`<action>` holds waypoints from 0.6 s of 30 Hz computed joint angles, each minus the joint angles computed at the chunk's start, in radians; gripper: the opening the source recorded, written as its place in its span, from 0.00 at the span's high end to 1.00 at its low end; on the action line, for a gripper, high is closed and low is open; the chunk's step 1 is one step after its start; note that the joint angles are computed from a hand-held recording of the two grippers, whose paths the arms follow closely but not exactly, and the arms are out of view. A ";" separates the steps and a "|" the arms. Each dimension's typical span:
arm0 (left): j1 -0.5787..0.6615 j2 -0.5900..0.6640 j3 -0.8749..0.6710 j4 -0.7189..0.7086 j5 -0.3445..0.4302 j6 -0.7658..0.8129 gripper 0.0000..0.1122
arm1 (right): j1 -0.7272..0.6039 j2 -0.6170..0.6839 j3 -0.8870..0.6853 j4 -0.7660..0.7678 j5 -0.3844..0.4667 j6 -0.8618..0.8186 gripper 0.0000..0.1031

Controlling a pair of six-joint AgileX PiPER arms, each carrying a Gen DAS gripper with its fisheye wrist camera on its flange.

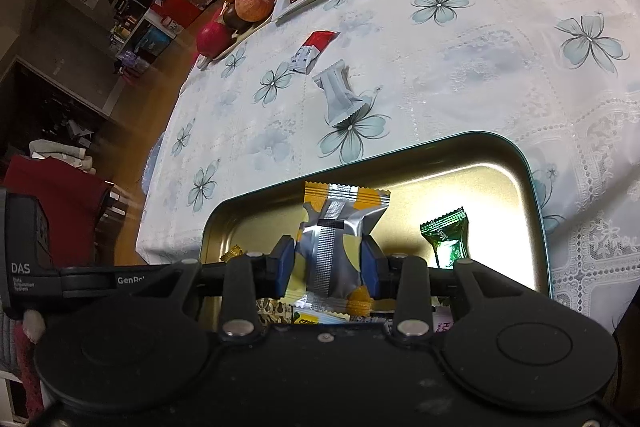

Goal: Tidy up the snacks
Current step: 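Open the left tool to drop the gold candy while the right tool releases its candy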

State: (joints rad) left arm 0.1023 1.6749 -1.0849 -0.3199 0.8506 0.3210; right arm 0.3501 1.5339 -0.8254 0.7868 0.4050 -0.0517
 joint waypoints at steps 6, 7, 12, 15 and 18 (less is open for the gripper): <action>-0.027 -0.016 0.019 0.038 -0.025 -0.006 0.75 | 0.005 -0.002 0.006 0.016 -0.011 -0.018 0.61; -0.031 -0.018 0.021 0.043 -0.027 -0.009 0.75 | 0.007 -0.002 0.006 0.012 -0.013 -0.015 0.61; -0.037 -0.020 0.024 0.054 -0.033 -0.015 0.75 | 0.022 -0.008 0.011 -0.022 -0.040 0.018 0.56; -0.039 -0.022 0.026 0.064 -0.036 -0.021 0.75 | 0.045 -0.010 0.004 -0.121 -0.052 0.100 0.55; -0.045 -0.024 0.028 0.076 -0.041 -0.028 0.75 | 0.079 -0.011 -0.006 -0.295 -0.063 0.258 0.55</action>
State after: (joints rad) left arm 0.0576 1.6513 -1.0571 -0.2438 0.8095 0.2929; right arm 0.4291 1.5234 -0.8313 0.4915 0.3415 0.2066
